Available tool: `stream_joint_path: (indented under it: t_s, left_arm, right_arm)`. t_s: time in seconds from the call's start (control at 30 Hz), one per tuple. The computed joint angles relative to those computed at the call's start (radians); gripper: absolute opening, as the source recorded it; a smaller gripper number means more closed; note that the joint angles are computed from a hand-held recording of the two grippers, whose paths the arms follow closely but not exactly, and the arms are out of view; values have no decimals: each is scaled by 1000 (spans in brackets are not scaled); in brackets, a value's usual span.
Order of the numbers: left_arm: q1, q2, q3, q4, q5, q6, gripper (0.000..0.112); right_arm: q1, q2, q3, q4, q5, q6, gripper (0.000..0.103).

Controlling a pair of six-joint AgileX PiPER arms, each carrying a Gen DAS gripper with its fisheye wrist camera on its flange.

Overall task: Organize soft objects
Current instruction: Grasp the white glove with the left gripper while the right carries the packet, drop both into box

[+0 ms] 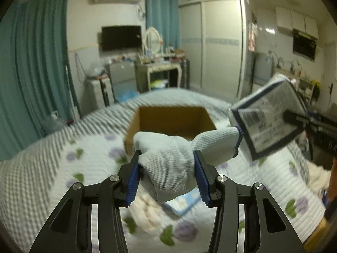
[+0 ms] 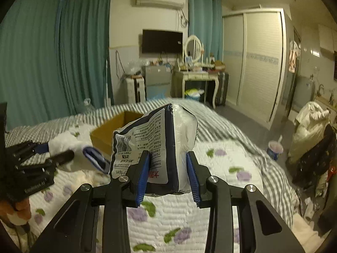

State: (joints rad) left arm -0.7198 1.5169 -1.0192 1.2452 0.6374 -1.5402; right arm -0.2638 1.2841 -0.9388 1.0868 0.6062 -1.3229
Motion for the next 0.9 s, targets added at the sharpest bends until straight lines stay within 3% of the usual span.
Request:
stream_joint_path:
  t_s: [0.1,0.23,0.37,0.47,0.6,0.77,0.83,0.9]
  left_arm:
    - [36,-12,-45,-4,13,66,46]
    - [128,55,-144,-21,-33,164,46]
    - [214,178,-260,-44,-80,222,46]
    - [284,296,-365,-116,-157,310,46]
    - [325,448,-509,-214,-168,442,46]
    - [370,588,-641,-337,-203,606,46]
    - [372,605,-642,-316,-225,603,46]
    - [365,595,-606,-201,-256,503,49]
  right_arm:
    - [73,6,-60,-36,-43,84,35]
    - [198,67,-164,-131,-149,198,35]
    - [304,208,-316,-285,-239,341,35]
    - [345,341,-436,-395,-258,453,35]
    - [373,565,-654,-545,-217,620,35]
    - [382,860,-995,-672,-89,810,35]
    - [386,927,-1072,-699,-62,838,35]
    - [365,940,-1074,-621,-36,772,39]
